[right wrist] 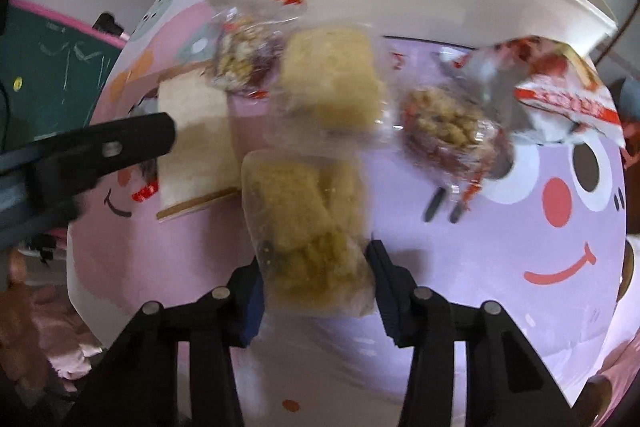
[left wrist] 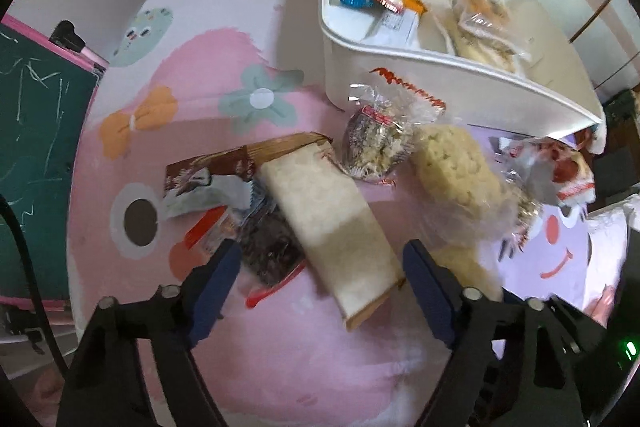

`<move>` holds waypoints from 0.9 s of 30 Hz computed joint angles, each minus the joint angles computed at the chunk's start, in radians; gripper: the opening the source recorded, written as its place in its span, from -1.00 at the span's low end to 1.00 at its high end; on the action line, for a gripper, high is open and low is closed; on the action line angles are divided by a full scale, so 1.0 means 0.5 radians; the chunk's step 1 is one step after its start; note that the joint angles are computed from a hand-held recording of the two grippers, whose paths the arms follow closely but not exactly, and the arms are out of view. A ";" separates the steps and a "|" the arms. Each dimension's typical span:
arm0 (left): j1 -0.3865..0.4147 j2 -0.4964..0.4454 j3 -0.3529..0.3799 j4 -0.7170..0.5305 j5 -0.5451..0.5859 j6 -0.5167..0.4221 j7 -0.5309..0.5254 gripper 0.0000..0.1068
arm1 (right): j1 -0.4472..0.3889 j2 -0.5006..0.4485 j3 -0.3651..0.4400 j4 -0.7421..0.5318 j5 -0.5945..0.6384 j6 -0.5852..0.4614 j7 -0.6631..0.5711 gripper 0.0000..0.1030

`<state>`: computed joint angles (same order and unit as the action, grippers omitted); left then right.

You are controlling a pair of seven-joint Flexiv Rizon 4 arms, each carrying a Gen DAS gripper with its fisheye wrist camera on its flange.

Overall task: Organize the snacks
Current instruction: 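Grasp the long paper-wrapped bar with the left tool while the right tool grasps the crumbly cake bag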

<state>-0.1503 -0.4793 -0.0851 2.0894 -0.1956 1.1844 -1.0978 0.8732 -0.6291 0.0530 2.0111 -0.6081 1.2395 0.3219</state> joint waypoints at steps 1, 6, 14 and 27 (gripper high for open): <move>-0.037 -0.037 0.030 -0.050 0.027 -0.041 -0.051 0.39 | 0.007 0.011 -0.012 0.023 -0.007 0.021 0.023 -0.11; -0.169 -0.187 0.140 -0.246 0.186 -0.167 -0.272 0.20 | 0.048 0.053 -0.057 0.114 -0.050 0.096 0.130 -0.14; -0.305 -0.265 0.227 -0.349 0.460 -0.076 -0.440 0.12 | 0.029 0.097 -0.052 0.185 -0.074 0.135 0.145 -0.17; -0.043 -0.069 0.017 0.028 0.296 0.064 -0.109 -0.03 | 0.025 0.090 -0.025 0.139 -0.045 0.111 0.075 -0.22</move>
